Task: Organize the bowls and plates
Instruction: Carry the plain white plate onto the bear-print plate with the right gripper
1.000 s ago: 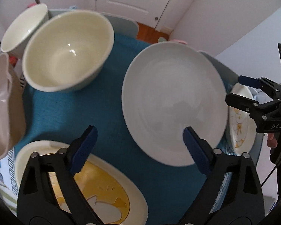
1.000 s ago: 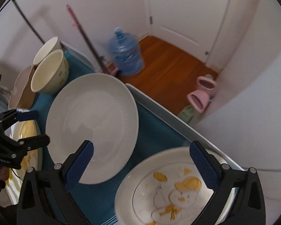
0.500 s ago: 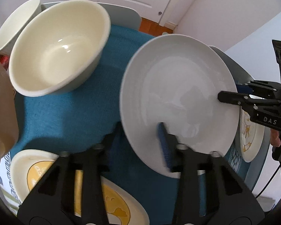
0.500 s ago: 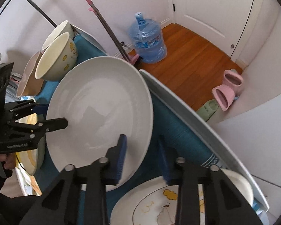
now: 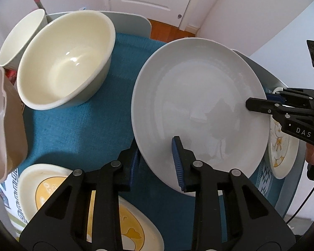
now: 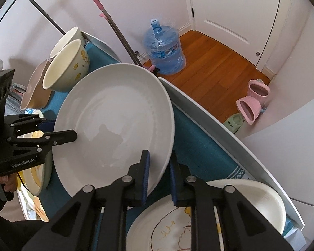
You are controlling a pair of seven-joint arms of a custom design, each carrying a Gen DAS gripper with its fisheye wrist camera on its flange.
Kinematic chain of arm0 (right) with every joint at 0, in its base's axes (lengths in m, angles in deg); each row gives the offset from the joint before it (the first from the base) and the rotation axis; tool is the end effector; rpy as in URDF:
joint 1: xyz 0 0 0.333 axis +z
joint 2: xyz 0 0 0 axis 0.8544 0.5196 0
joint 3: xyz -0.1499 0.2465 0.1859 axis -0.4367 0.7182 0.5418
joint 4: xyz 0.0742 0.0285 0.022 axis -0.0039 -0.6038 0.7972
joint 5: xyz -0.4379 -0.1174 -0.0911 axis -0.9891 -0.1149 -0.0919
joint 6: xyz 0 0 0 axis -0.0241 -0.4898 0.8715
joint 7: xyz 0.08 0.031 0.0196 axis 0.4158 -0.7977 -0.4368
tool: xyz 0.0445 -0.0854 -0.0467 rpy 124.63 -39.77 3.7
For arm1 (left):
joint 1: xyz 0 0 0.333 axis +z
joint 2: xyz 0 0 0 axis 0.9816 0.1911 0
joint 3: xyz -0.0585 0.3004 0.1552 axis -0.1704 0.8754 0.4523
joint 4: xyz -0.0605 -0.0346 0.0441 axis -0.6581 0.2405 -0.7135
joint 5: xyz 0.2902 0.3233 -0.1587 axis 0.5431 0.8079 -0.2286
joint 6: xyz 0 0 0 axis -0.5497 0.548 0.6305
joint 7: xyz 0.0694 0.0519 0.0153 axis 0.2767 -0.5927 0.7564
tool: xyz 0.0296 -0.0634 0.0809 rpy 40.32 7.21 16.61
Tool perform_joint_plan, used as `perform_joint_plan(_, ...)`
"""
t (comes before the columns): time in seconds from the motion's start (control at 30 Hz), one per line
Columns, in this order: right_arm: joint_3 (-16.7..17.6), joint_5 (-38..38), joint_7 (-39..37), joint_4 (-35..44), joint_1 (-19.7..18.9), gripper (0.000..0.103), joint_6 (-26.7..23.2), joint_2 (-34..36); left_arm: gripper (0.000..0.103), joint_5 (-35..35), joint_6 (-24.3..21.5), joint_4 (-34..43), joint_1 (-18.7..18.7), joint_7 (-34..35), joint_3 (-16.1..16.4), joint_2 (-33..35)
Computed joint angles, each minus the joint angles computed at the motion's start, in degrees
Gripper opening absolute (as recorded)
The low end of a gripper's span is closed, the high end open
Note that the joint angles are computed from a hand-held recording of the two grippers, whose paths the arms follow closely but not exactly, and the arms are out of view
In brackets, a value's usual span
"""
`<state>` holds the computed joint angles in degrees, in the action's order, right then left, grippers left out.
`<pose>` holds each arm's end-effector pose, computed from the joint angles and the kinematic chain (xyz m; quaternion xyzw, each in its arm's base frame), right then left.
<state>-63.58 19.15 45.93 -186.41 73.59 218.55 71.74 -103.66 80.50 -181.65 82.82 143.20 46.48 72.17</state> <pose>0.6370 0.2593 0.3494 -0.7749 0.5910 0.0471 0.2191 0.6340 -0.0304 0.3280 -0.5851 0.8002 -0.1313 0.0061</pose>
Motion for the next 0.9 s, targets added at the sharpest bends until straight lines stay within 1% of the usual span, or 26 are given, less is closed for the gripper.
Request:
perform_joint_plan(0.03, -0.1, -0.3, 0.1, -0.2, 0.1, 0.016, 0.2, -0.2, 0.027, -0.6, -0.1, -0.5, 0.5, 1.2, 0.2, -0.9)
perform_joint_plan(0.3, 0.1, 0.9, -0.2, -3.2, 0.5, 0.016, 3.1, -3.9, 0.027, -3.4, 3.0, -5.2, 0.4, 4.8, 0.8, -6.3)
perform_joint_plan(0.43, 0.0, 1.0, 0.6, -5.3, 1.6, 0.016, 4.6, -7.1, 0.027, -5.7, 3.1, -8.1, 0.5, 7.3, 2.0, -11.1)
perform_joint_plan(0.53, 0.1, 0.8, 2.1, -6.8, 2.9, 0.016, 5.8, -9.7, 0.027, -7.6, 3.3, -10.6, 0.4, 10.7, 3.6, -15.1)
perform_joint_plan(0.63, 0.1, -1.1, 5.8, -8.1, 4.7, 0.016, 6.5, -11.8, 0.027, -8.2, 2.6, -12.0, 0.4, 13.6, 5.2, -17.9)
perform_joint_plan(0.77, 0.6, -3.5, 11.9, -9.4, 7.1, 0.016, 7.9, -13.7, 0.027, -9.2, 0.0, -13.3, 1.2, 19.5, 8.1, -21.2)
perform_joint_plan(0.9, 1.6, -7.9, 22.7, -10.3, 9.8, 0.016, 9.0, -14.4, 0.027, -9.3, -4.0, -12.0, 2.9, 24.9, 10.3, -21.1)
